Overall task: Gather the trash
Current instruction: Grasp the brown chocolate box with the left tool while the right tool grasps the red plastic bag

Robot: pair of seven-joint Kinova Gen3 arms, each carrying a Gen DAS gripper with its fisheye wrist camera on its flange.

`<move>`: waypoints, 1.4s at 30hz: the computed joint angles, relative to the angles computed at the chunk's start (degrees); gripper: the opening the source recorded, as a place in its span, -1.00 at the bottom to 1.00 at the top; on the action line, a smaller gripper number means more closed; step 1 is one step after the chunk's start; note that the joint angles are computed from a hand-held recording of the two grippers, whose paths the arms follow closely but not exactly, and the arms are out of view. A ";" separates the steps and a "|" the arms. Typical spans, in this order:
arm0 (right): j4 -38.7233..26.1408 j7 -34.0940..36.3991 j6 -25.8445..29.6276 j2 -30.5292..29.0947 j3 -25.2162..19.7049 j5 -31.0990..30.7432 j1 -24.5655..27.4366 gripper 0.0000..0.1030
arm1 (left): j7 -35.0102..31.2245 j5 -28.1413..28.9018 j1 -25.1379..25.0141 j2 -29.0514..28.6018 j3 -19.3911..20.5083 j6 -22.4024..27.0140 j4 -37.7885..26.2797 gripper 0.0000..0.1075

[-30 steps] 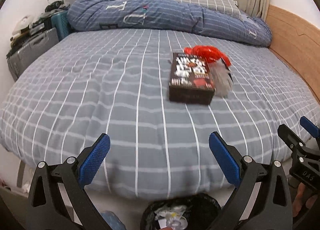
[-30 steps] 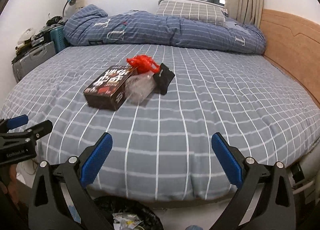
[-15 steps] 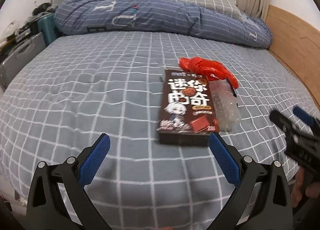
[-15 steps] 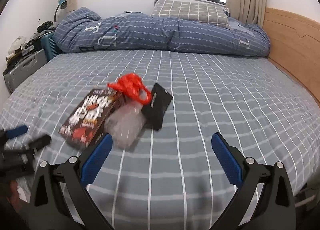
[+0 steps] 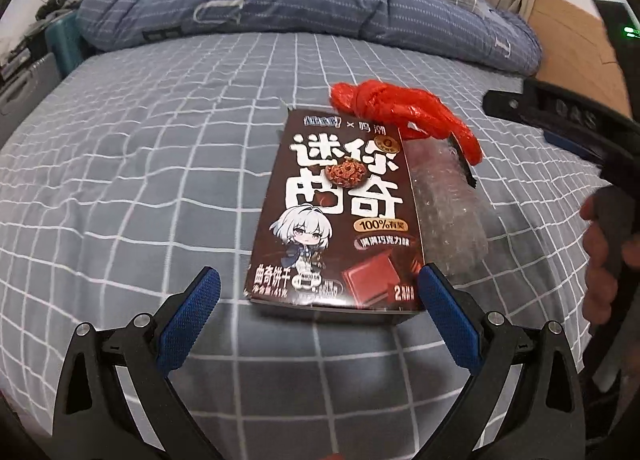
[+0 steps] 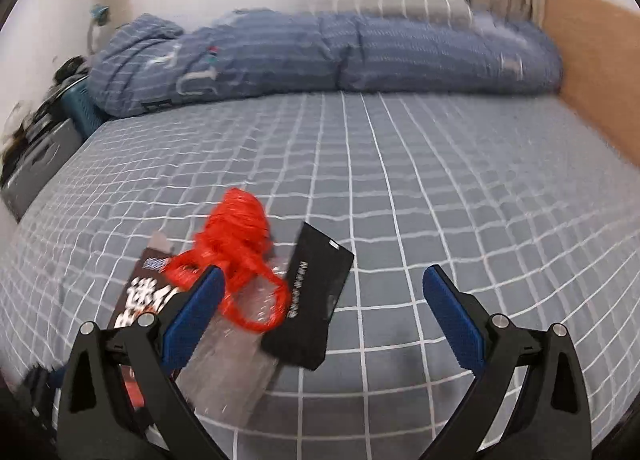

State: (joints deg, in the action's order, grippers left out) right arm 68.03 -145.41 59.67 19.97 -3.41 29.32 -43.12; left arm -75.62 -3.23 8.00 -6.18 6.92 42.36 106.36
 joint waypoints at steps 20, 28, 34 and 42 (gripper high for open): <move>-19.02 13.62 4.33 12.88 1.68 -13.66 1.87 0.67 | 3.71 -3.57 0.55 1.90 -0.21 -1.22 -0.38 0.67; -26.92 17.46 11.65 17.99 2.08 -15.85 1.20 0.19 | 2.64 -4.30 -2.75 -0.90 -1.94 -2.41 0.78 0.67; -32.74 20.62 18.26 22.28 3.60 -15.99 -0.50 -0.24 | 1.23 -2.83 -4.56 -1.69 -2.57 -2.40 1.57 0.67; -25.90 18.52 12.65 18.36 4.49 -14.09 -1.58 -0.71 | 1.18 -2.62 -5.32 -1.35 -2.24 -2.77 1.47 0.67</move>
State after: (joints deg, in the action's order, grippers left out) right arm 42.13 -126.89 72.31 38.33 1.08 15.23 -44.70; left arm -74.44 -5.86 2.69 -7.53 4.68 39.60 107.83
